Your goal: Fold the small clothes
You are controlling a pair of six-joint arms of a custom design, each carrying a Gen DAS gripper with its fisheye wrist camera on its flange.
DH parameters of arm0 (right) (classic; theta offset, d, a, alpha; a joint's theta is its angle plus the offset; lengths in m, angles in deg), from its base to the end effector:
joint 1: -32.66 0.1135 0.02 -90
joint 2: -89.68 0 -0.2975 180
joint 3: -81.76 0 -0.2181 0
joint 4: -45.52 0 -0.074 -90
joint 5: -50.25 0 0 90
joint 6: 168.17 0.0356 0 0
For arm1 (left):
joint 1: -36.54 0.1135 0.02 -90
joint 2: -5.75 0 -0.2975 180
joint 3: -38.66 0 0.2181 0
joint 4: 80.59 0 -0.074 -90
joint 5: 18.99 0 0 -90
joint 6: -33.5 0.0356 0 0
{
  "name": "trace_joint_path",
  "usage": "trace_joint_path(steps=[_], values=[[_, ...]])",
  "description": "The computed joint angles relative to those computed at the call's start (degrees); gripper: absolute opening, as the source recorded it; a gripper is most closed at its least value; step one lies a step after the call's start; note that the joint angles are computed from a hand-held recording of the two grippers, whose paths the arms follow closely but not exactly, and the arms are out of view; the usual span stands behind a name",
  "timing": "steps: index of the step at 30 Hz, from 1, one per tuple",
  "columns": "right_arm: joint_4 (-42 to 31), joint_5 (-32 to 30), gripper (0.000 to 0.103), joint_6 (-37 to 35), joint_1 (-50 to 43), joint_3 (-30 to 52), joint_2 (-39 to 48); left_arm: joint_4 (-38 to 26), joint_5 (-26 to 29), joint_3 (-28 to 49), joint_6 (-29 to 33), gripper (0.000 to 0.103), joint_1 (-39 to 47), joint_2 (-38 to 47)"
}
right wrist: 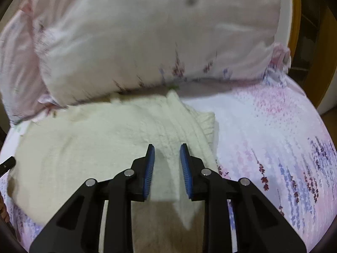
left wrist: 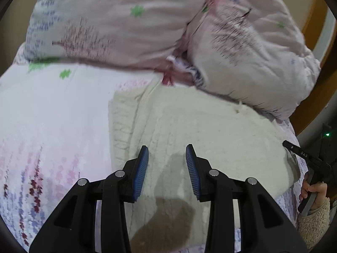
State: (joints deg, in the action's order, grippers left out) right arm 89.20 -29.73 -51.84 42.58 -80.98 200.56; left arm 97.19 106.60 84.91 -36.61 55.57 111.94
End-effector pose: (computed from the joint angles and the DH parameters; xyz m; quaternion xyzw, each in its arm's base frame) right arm 0.1808 0.0253 0.0903 0.1632 0.9221 0.0282 0.3498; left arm 0.2528 0.0653 0.1194 0.0805 0.9236 -0.2034 0.3148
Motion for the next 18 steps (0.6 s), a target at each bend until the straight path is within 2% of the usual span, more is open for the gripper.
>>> trace_joint_path(steps=[2,5,7,8,9,10,14,18], values=[[3.36,-2.53,0.023,-0.03,-2.14,0.13,3.42,0.89,-0.15,0.06,-0.13,0.037,-0.20,1.15],[-5.42,-3.21,0.026,0.88,-2.52,3.44,-0.55,-1.57,1.19,1.05,0.39,0.038,0.67,0.66],[-9.37,-2.50,0.031,2.41,-1.74,4.13,-3.77,-5.22,5.10,2.92,0.29,0.050,3.19,0.15],[-10.40,-1.25,0.033,3.97,0.22,3.59,-6.29,-5.93,7.01,3.59,-0.52,0.054,4.75,-0.19],[-10.50,-0.68,0.035,4.76,1.91,3.15,-8.05,-5.79,8.50,3.91,-1.76,0.064,6.34,-0.37],[-10.86,-0.13,0.036,5.51,3.98,2.89,-9.78,-6.05,9.22,4.56,-2.71,0.068,7.20,-0.21],[-18.60,2.65,0.038,7.03,15.22,7.56,-14.78,-10.92,10.14,9.48,-5.82,0.068,8.74,2.57],[-23.98,5.75,0.038,8.24,24.25,15.18,-11.54,-11.64,10.28,10.76,-7.67,0.068,8.69,5.06]])
